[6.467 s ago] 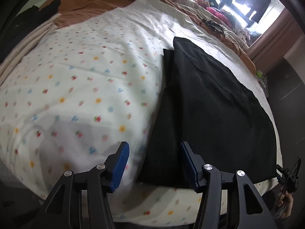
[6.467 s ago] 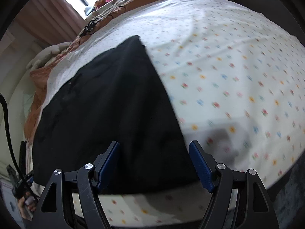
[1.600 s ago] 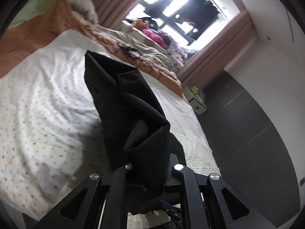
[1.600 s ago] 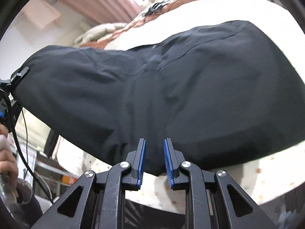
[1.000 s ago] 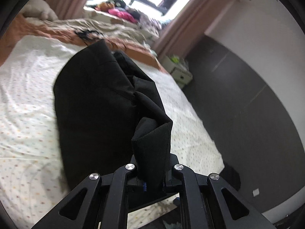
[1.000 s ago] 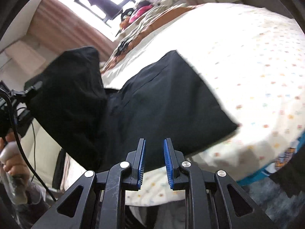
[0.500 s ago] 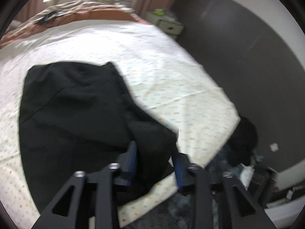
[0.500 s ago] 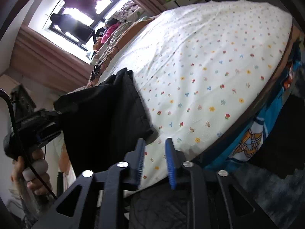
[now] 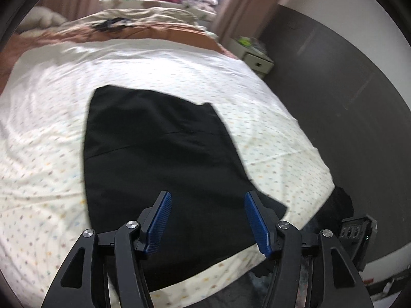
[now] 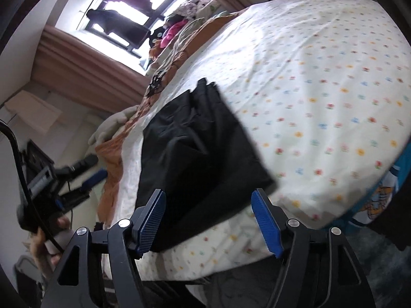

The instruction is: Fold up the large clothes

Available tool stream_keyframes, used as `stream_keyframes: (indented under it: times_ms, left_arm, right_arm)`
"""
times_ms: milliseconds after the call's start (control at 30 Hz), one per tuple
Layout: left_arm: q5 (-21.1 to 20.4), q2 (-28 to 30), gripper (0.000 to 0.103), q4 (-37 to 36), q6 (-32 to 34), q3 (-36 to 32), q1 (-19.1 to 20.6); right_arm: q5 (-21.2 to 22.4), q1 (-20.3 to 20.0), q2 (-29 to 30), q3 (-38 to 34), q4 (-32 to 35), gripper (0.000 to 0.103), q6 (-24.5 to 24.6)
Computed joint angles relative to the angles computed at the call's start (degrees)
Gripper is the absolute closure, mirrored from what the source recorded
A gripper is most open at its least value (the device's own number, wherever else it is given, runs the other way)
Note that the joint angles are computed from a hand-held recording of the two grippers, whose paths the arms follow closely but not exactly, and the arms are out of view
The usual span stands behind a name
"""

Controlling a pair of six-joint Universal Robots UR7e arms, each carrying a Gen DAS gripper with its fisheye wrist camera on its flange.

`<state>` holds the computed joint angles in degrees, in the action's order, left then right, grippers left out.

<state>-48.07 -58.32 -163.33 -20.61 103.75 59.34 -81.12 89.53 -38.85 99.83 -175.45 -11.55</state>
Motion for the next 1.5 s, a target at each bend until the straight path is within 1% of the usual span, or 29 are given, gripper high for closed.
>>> stream_keyframes:
  times_ms: [133, 267, 300, 333, 367, 400, 433, 467, 600, 733, 900, 1067, 1133, 1200, 1233, 1267, 1300, 1333, 1367, 1433, 1500]
  left_arm:
    - [2.02, -3.96, 0.042, 0.16, -2.78, 4.25, 0.71]
    - [2.69, -7.01, 0.042, 1.83, -7.01, 7.54, 1.90]
    - [2.80, -7.50, 0.042, 2.19, -8.12, 8.18, 2.16]
    - [2.85, -8.11, 0.042, 2.66, -9.53, 9.06, 2.57]
    - [2.85, -8.26, 0.042, 2.89, -10.21, 9.40, 2.83]
    - [2.88, -8.53, 0.042, 3.10, -10.85, 9.92, 2.97]
    - [2.85, -8.74, 0.042, 3.20, -11.43, 10.50, 3.19]
    - [2.69, -8.86, 0.042, 3.29, -11.93, 10.97, 3.44]
    - [1.24, -8.18, 0.042, 4.07, -13.76, 11.33, 4.43]
    - [-0.10, -6.51, 0.042, 3.71, -13.08, 10.55, 4.92]
    - [-1.79, -4.62, 0.042, 1.31, -11.93, 10.43, 5.55]
    - [-5.43, -3.59, 0.043, -1.56, -11.02, 10.87, 6.37]
    - [-5.23, -3.31, 0.043, -2.04, -10.92, 11.18, 6.33]
    - [-5.00, -3.01, 0.044, -2.66, -10.66, 11.41, 6.27]
    - [-4.82, -2.82, 0.045, -2.97, -10.86, 11.50, 6.23]
    - [-4.67, -2.74, 0.045, -2.97, -11.24, 11.48, 6.12]
    - [-4.54, -2.76, 0.045, -2.84, -11.40, 11.39, 6.09]
    - [-4.22, -2.61, 0.045, -2.74, -11.63, 11.28, 5.93]
    - [-3.89, -2.37, 0.045, -2.59, -11.76, 11.08, 5.76]
    - [-2.76, -2.00, 0.045, -1.25, -13.12, 10.65, 5.22]
    - [-1.58, -1.58, 0.047, -1.34, -12.90, 10.75, 4.71]
  right_arm:
    - [-0.90, 1.96, 2.70, -3.58, 1.21, 0.033, -0.11]
    - [-1.64, 3.12, 4.99, -6.70, 2.20, 0.033, -0.36]
    - [-2.56, 3.49, 5.55, -7.47, 2.10, 0.033, -0.39]
    - [-3.27, 3.68, 5.75, -7.68, 1.65, 0.037, -0.30]
    - [-4.37, 3.95, 6.20, -8.12, 0.79, 0.050, -0.24]
    - [-5.15, 4.11, 6.44, -8.40, 0.30, 0.059, -0.38]
    - [-4.19, 3.85, 6.69, -8.90, 0.64, 0.078, -1.03]
    - [-2.55, 3.38, 6.69, -9.01, 0.90, 0.090, -1.38]
    - [-1.94, 2.68, 6.23, -7.64, -1.05, 0.094, -2.36]
    - [-2.14, 1.36, 5.33, -5.83, -1.86, 0.095, -1.94]
    - [-2.89, -0.24, 4.33, -3.88, -2.99, 0.096, -1.14]
    - [-4.29, -0.72, 4.38, -3.33, -4.03, 0.096, -0.62]
    - [-5.23, -0.50, 4.66, -4.26, -2.29, 0.095, -0.54]
    - [-5.47, -0.39, 4.69, -5.65, 0.59, 0.092, 0.22]
    - [-5.51, -0.40, 4.66, -5.76, 0.74, 0.086, 0.31]
    - [-6.40, -0.21, 4.67, -6.21, 0.89, 0.069, 0.64]
    - [-7.70, 0.04, 4.78, -6.64, 0.68, 0.060, 0.63]
    - [-9.08, 0.32, 4.99, -7.13, 0.49, 0.046, 0.40]
    - [-9.72, 0.41, 5.24, -7.80, 1.09, 0.042, -0.06]
    - [-9.61, 0.20, 5.74, -9.19, 3.67, 0.042, -0.40]
    - [-9.44, -0.14, 6.52, -10.29, 5.50, 0.042, -0.54]
